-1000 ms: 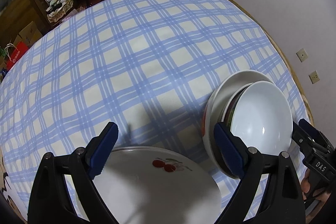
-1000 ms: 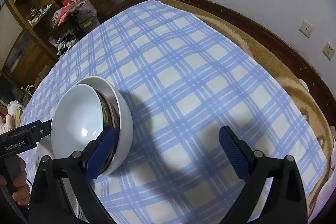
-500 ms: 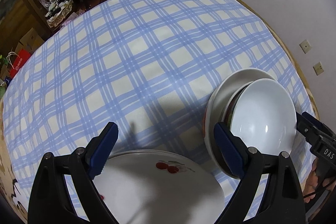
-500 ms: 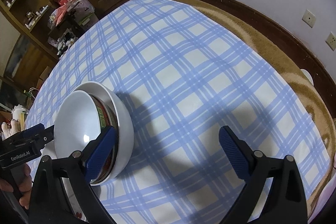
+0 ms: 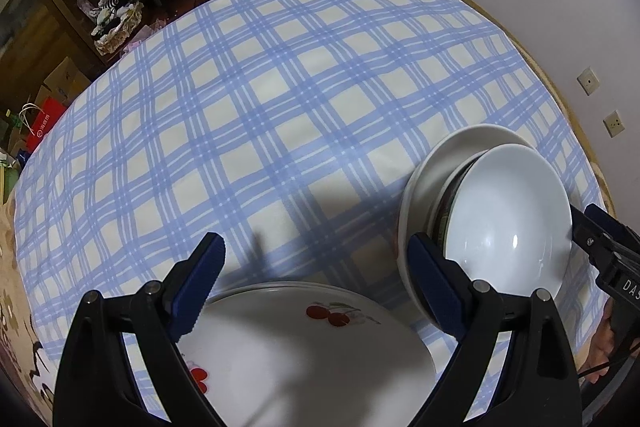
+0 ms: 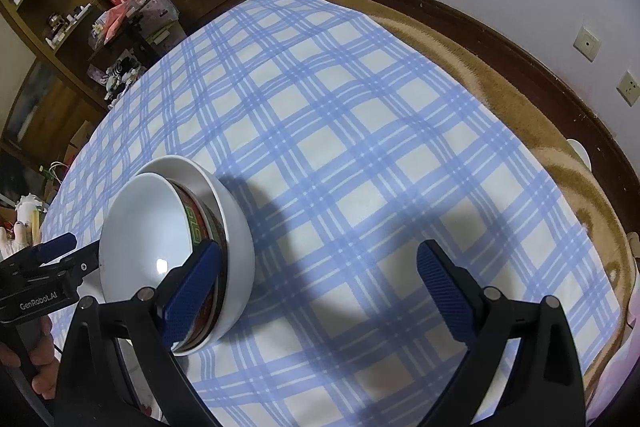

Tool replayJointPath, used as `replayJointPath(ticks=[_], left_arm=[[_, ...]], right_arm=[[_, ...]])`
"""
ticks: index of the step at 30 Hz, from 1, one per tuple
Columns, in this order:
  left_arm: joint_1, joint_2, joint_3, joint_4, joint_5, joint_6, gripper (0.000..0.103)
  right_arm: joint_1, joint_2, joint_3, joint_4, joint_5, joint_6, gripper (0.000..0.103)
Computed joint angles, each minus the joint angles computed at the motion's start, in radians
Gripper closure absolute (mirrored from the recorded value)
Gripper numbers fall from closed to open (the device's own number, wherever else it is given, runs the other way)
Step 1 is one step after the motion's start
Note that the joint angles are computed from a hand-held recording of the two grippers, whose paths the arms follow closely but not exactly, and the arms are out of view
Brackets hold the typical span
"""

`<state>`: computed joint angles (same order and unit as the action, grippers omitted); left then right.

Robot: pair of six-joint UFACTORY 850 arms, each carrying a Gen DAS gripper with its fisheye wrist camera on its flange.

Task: Organize plates and bowls
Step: 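Move both tools to opposite rims of the bowl stack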

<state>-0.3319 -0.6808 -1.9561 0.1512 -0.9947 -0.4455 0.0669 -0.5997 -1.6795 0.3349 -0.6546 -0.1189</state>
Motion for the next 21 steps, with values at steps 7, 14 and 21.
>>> replayJointPath(ticks=[7, 14, 21], left_arm=[[0.003, 0.003, 0.006, -0.009, 0.005, 0.001, 0.012], [0.002, 0.002, 0.003, -0.008, -0.002, -0.006, 0.012], [0.006, -0.025, -0.043, -0.023, -0.054, -0.010, 0.011]], right_arm=[[0.023, 0.012, 0.012, -0.149, 0.051, 0.100, 0.000], [0.015, -0.007, -0.022, -0.124, 0.001, 0.096, 0.000], [0.006, -0.034, -0.070, -0.036, -0.078, 0.028, 0.016]])
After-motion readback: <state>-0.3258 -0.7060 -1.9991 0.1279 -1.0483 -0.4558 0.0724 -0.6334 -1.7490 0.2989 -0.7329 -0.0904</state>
